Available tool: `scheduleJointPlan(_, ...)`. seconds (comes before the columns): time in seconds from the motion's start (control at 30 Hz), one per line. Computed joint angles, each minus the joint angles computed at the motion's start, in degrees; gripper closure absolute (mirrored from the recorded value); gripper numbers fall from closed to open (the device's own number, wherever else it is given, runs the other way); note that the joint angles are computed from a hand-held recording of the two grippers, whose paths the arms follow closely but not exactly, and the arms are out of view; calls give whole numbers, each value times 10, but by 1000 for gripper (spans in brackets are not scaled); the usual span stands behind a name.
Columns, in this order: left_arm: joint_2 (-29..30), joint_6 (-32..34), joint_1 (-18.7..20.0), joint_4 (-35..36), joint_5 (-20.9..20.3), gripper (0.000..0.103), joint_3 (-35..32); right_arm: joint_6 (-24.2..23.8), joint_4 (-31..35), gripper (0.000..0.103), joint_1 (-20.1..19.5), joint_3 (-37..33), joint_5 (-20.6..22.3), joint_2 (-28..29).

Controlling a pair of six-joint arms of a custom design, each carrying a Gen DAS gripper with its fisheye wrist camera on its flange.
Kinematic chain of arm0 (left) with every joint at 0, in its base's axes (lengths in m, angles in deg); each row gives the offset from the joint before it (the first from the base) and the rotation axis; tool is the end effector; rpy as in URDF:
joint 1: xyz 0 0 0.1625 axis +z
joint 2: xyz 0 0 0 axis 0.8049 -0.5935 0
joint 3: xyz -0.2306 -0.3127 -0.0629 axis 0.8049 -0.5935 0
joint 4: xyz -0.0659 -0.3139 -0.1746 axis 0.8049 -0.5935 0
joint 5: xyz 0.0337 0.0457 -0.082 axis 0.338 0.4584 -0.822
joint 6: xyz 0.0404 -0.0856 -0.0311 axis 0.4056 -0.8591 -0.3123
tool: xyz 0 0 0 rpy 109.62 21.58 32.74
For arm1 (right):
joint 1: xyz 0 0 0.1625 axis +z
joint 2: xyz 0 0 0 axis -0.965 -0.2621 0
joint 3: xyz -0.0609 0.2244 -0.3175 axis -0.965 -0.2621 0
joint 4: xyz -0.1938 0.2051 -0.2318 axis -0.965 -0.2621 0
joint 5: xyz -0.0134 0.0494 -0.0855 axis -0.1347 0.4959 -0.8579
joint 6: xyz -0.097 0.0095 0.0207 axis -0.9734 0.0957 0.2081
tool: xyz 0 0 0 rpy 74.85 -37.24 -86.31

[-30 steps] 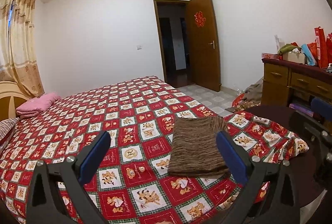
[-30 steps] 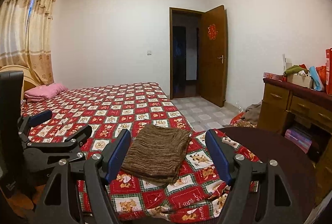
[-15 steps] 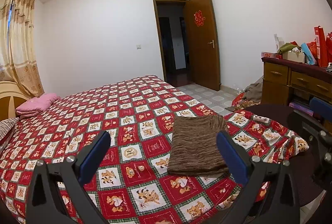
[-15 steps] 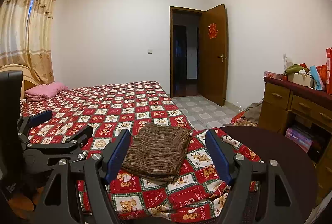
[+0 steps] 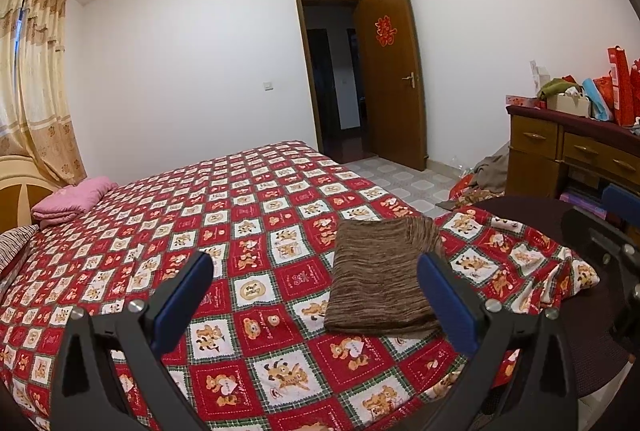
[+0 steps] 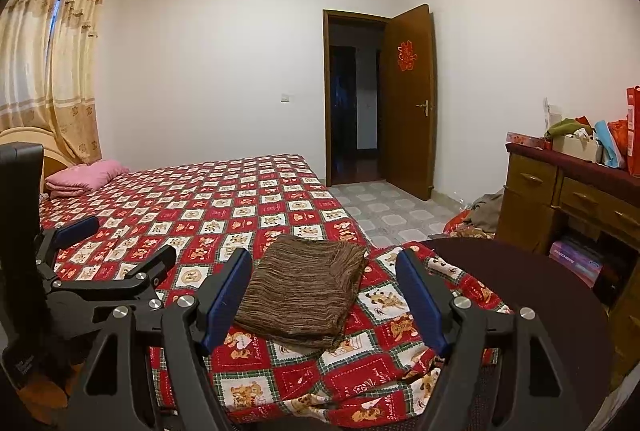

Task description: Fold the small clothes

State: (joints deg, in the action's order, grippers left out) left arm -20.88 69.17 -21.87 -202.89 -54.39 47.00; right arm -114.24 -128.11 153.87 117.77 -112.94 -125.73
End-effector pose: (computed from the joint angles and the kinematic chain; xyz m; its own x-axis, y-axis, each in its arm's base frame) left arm -0.4426 -0.5395 0.0136 -0.6356 0.0139 -0.7719 0.7309 0.3329 -0.5958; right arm 0.0337 -0.5360 0.4162 -0.6991 -0.0447 0.7137 -0.6949 0.2775 -0.6634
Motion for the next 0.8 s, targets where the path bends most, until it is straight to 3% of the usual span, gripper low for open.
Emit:
scheduleJointPlan(0.67, -5, 24, 1, -10, -9, 0, 4, 12, -4, 28, 3, 3, -13, 4)
scheduleJointPlan(0.8, -20, -16, 5, 23, -19, 0, 20, 11, -5, 28, 3, 3, -14, 4)
